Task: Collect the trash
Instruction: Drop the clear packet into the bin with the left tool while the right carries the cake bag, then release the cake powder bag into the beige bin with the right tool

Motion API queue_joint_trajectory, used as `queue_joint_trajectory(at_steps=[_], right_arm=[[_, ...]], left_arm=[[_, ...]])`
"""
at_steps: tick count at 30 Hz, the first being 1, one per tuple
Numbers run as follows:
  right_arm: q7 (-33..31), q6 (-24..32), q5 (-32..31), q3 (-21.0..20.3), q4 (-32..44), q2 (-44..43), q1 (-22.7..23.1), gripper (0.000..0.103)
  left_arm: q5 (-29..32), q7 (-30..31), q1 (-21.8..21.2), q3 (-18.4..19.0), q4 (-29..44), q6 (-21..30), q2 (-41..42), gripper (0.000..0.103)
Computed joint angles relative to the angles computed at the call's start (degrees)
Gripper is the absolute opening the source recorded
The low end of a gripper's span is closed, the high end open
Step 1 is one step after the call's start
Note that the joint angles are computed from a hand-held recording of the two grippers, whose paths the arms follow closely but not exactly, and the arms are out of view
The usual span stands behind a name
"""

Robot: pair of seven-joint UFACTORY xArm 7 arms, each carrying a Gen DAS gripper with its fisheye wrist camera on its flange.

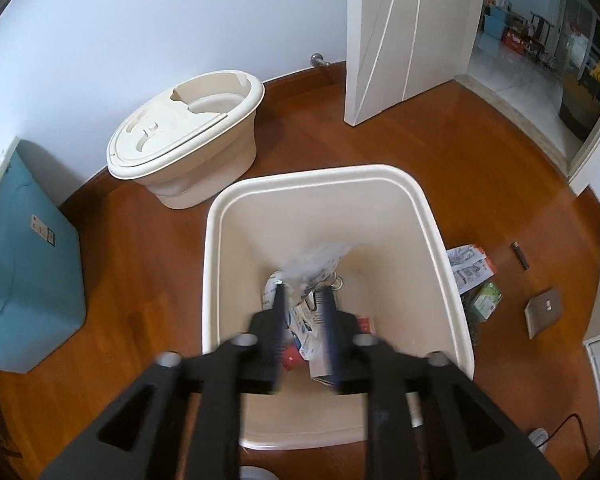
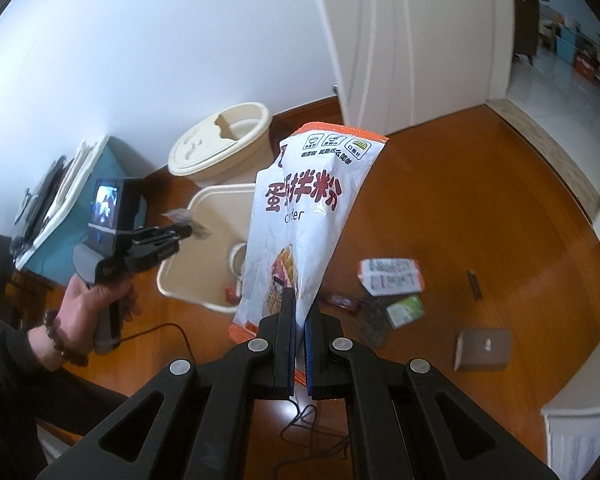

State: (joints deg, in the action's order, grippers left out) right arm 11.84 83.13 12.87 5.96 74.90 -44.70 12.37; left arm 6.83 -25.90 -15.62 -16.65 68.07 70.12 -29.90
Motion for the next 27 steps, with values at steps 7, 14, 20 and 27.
queue_joint_trajectory(at_steps=[7, 14, 20, 27], right_arm=[[2.1, -2.9, 0.1, 3.2, 1.4, 3.6, 0.9, 0.003], [4.6, -6.4, -1.2, 6.0, 4.0, 9.4, 1.8, 0.003], [8.5, -12.3, -2.4, 9.6, 4.7, 19.2, 4.7, 0.003], [13.2, -16.6, -3.2, 10.2, 1.3, 27.6, 9.5, 0.01]], left_arm=[[-4.6, 0.1, 0.5, 4.2, -2.6, -3.4, -4.5, 0.084], [-7.3, -1.7, 6.1, 8.5, -1.7, -5.7, -9.0, 0.084], [-6.4, -6.0, 11.6, 9.7, 1.9, -4.1, -9.5, 0.084], [-6.2, -3.1, 10.3, 8.3, 2.1, -6.4, -9.4, 0.084]])
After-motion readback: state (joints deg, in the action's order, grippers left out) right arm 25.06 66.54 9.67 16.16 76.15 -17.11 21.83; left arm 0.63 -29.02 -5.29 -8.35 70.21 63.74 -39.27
